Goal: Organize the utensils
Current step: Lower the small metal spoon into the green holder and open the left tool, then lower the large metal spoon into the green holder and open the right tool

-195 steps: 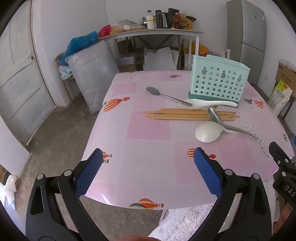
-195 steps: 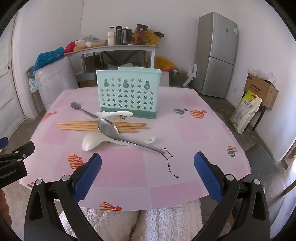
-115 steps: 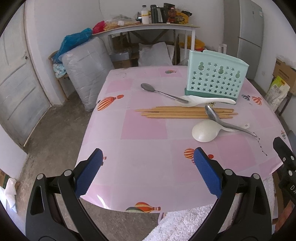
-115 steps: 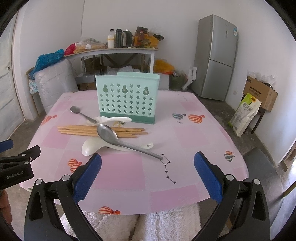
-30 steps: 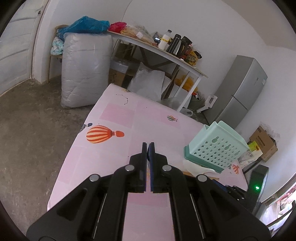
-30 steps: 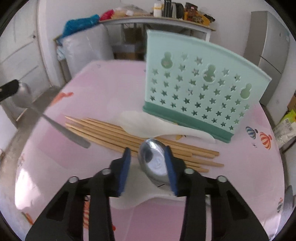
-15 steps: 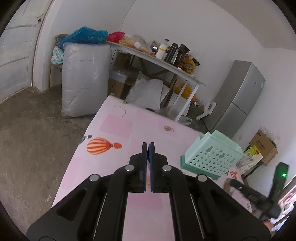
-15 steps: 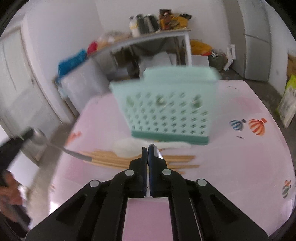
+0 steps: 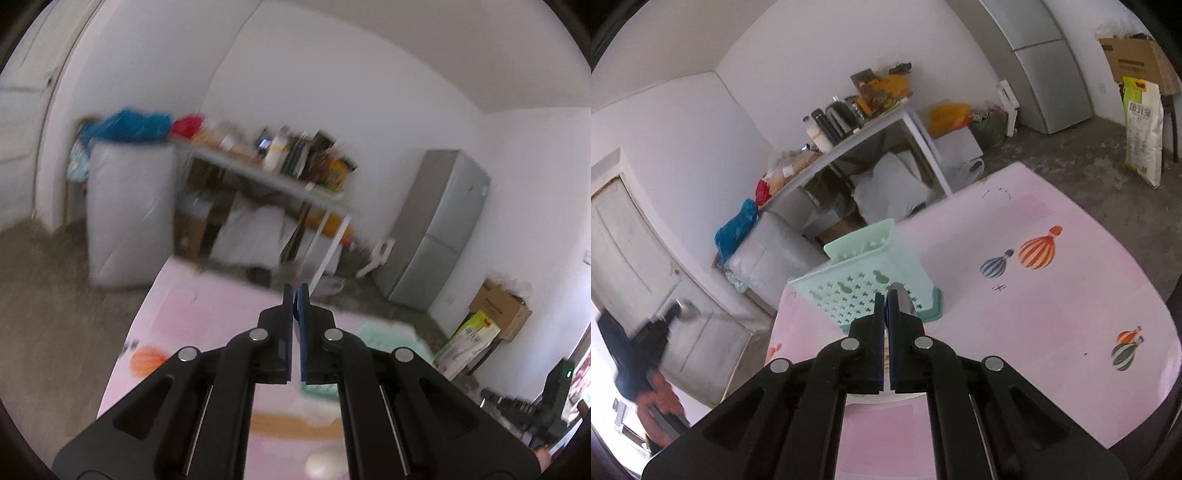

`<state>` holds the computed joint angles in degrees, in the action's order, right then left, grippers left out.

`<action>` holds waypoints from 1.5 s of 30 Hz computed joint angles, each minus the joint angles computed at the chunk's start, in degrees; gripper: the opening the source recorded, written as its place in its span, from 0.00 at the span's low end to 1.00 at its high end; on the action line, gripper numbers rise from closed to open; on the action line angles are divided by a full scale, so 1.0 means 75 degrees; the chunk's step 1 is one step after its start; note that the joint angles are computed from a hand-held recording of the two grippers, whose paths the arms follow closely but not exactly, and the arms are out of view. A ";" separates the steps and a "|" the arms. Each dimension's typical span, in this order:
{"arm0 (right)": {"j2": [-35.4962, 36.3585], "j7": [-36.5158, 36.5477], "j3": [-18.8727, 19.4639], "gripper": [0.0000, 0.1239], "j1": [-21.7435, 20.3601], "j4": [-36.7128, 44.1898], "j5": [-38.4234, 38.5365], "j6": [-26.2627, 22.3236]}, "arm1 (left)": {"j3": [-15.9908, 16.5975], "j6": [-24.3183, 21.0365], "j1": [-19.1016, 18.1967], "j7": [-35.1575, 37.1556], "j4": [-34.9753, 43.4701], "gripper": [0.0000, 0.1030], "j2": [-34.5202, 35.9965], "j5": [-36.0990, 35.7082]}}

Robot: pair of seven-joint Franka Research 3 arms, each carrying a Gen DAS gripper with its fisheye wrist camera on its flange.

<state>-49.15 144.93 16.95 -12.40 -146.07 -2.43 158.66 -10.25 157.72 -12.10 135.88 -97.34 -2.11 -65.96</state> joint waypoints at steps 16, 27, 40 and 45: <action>-0.0687 -0.0217 -0.0059 0.01 -0.0046 -0.0296 0.0110 0.0014 | 0.0680 0.1623 -0.2109 -0.3638 0.2347 0.01 0.2352 0.8116; -0.0640 -0.0533 -0.0177 0.01 0.0012 -0.0117 0.0181 0.0194 | -0.1356 -0.1310 -0.0340 -0.3856 0.4060 0.15 0.3653 0.6559; 0.1956 -0.3580 -0.2312 0.01 0.2412 0.1910 0.1437 0.2702 | -0.1547 -0.0738 0.1007 -0.1941 0.0507 0.19 0.1303 0.3086; 0.2945 -0.5172 -0.4413 0.01 0.5023 0.2955 0.2251 0.3480 | -0.1010 -0.1037 0.0813 -0.1338 -0.0530 0.25 0.0643 0.2503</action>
